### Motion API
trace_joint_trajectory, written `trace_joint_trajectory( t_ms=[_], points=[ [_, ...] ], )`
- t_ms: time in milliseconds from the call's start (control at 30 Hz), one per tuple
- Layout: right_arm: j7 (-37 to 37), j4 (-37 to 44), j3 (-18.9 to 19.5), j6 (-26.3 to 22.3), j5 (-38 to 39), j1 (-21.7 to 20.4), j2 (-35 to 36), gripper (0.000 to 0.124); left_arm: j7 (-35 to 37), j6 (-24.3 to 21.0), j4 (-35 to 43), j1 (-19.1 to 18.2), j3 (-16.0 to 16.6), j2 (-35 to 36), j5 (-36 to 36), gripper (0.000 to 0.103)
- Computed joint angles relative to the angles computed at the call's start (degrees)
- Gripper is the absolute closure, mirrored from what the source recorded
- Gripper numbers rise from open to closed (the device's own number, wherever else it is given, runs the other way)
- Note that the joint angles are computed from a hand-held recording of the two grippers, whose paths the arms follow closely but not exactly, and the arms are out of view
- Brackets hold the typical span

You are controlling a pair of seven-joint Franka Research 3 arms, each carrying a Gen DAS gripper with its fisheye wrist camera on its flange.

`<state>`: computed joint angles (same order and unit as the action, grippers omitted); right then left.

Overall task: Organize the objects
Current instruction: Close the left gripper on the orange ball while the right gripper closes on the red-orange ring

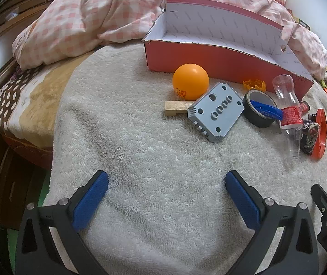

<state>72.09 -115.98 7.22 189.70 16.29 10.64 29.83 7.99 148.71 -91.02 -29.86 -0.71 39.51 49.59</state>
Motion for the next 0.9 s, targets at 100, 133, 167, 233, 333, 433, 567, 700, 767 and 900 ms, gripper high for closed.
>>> trace_joint_trajectory(
  t_ms=[100,133,167,233,333,433,567,700,767,900],
  points=[
    [-0.46,0.16,1.04,-0.89,-0.54,-1.13,-0.14,0.043,-0.12,-0.11,0.13,-0.11,0.05,0.12,0.04,0.000],
    [-0.76,0.05,2.34,-0.87,-0.84,-2.47,-0.12,0.043,-0.21,-0.02,-0.05,-0.13,0.09,0.03,0.11,0.000],
    [-1.07,0.03,3.71,-1.06,-1.17,-3.87,-0.11,0.043,0.10,-0.16,0.31,-0.02,-0.02,0.25,-0.06,0.000],
    [-1.95,-0.06,6.58,-1.41,-1.92,-6.88,-0.07,0.043,0.12,-0.19,0.45,-0.10,-0.02,0.38,-0.15,0.000],
    [-3.77,0.12,11.35,-3.00,-2.84,-11.84,0.00,0.043,0.52,0.65,0.14,0.04,-0.06,0.23,-0.02,0.000],
    [-6.84,-0.07,16.93,-4.06,-2.99,-17.52,0.24,0.043,-0.02,3.09,-1.21,0.01,0.33,-0.63,1.10,0.000],
    [-9.95,-0.77,20.89,-2.66,-2.67,-21.46,-0.11,0.043,-3.33,5.12,-2.55,-2.28,2.24,-2.26,6.08,0.000],
    [-11.49,0.37,21.96,-2.63,-3.50,-22.38,-0.03,0.043,0.60,3.91,0.62,-1.35,0.59,-1.09,6.06,0.000],
    [-12.00,1.56,22.17,-2.75,-3.52,-22.42,0.60,0.043,2.59,2.39,3.03,-1.33,0.55,-0.07,5.51,0.000],
    [-13.16,4.15,24.21,-4.65,-2.61,-24.08,2.31,0.043,4.60,1.44,7.61,-0.48,1.11,2.12,4.08,0.001]
  ],
)
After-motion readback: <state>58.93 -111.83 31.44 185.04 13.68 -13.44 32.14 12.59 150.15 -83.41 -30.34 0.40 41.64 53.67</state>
